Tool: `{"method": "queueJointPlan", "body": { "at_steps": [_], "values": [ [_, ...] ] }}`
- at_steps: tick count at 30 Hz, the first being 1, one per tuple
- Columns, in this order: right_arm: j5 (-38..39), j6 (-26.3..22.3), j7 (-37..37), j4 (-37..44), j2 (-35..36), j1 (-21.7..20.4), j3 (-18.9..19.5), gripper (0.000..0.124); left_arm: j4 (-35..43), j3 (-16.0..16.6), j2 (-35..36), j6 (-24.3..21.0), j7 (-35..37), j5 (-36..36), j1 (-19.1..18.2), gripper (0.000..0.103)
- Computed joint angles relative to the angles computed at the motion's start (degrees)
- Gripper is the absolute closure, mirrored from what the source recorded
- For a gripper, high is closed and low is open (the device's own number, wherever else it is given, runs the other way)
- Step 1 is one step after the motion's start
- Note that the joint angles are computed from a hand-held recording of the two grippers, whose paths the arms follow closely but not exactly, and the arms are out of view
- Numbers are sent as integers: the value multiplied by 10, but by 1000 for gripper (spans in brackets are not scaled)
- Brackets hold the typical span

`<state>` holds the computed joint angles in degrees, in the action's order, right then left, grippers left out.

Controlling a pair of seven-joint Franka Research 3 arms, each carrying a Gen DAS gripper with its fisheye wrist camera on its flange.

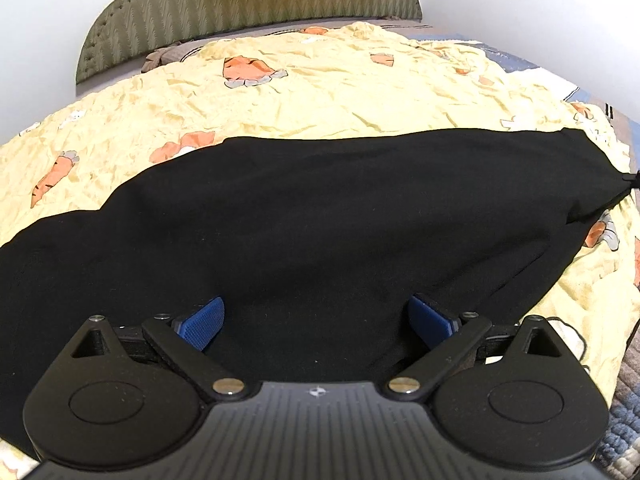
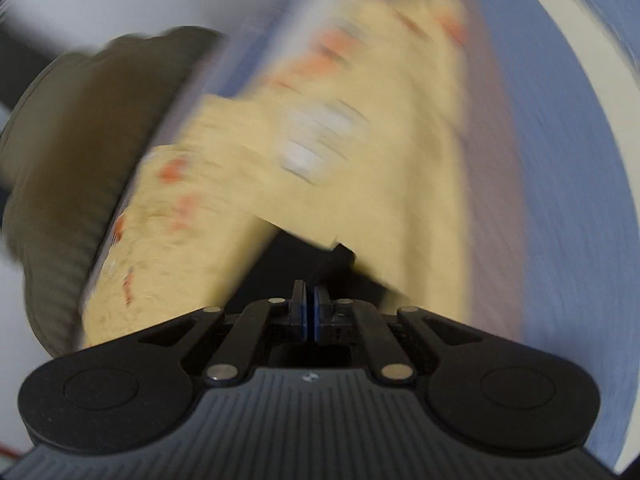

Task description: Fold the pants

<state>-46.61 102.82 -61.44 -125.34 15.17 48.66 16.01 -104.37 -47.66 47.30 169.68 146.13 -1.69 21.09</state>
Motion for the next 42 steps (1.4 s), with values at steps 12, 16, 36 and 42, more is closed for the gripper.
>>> {"method": "queueJointPlan", "body": {
  "at_steps": [12, 16, 36, 42],
  "values": [
    [53, -72, -46, 59, 27, 61, -30, 91, -7, -27, -10, -12, -2, -64, 29, 4],
    [-103, -114, 46, 104, 86, 117, -42, 91, -4, -39, -2, 9, -17, -63, 38, 4],
    [-257, 178, -369, 362, 271, 133, -214, 91, 5, -33, -1, 22, -110, -22, 74, 4],
    [-242, 207, -424, 422, 311, 129, -224, 79, 1, -39, 2, 27, -124, -2, 77, 4]
  ]
}}
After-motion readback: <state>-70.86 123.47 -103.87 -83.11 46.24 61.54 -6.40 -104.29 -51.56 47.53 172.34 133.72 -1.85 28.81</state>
